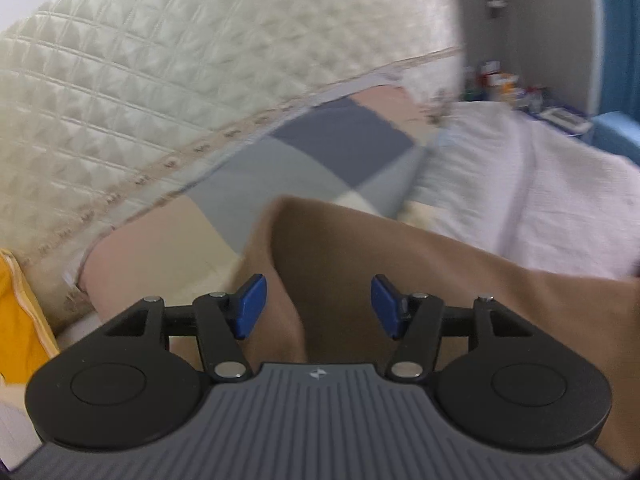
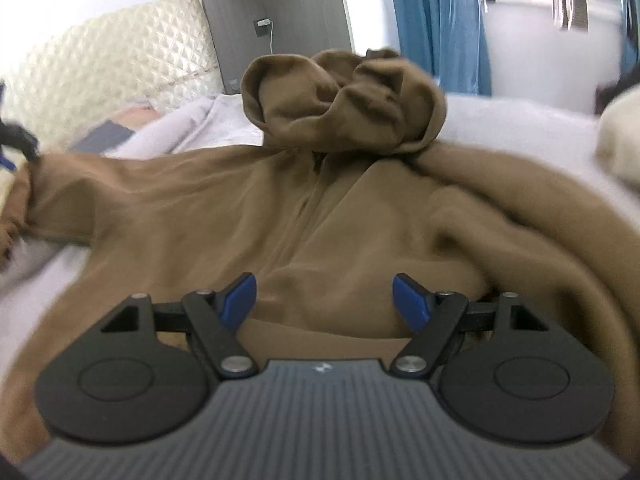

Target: Fold large clothes

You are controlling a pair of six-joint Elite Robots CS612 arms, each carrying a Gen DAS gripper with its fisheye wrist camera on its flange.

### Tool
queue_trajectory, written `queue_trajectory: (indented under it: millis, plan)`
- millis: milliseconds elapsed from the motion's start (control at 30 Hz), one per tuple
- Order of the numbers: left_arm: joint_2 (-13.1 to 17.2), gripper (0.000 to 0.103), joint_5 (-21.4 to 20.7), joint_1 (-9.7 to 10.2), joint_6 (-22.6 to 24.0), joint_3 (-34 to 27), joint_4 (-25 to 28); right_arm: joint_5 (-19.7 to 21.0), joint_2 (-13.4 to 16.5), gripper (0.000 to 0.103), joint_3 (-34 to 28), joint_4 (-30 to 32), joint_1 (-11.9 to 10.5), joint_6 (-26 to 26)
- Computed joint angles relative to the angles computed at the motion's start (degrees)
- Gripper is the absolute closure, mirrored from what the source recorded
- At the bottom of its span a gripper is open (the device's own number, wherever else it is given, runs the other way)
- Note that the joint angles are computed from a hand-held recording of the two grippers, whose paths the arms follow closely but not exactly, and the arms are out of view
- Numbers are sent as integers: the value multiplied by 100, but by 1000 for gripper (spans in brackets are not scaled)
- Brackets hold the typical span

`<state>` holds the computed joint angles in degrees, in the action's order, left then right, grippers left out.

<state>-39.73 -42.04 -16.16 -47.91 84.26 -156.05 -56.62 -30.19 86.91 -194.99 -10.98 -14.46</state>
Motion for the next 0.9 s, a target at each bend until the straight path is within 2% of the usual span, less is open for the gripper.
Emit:
queue_trajectory:
  millis: [67, 133, 300, 533, 733, 900]
  plan:
    - [-120, 39, -96, -182, 99, 255, -453, 108, -66, 26, 112, -75, -57, 83]
    - [-223, 39, -286, -366, 98, 397, -574, 115, -125, 26, 228, -259, -95, 11]
    - [-358, 39, -524, -881, 362, 722, -1373, 308, -384, 26, 598, -364, -255, 68]
    - [-453, 39, -922, -1528, 621, 1191, -2313, -5, -783, 26, 1213, -253, -509, -224]
    - [-490, 39, -1194, -1958, 505, 1641, -3051, -103, -941, 26, 1448, -337, -647, 140]
    - [-281, 39, -1146, -2244, 467, 1794, -3775, -396, -937, 26, 1514, -703, -651, 371]
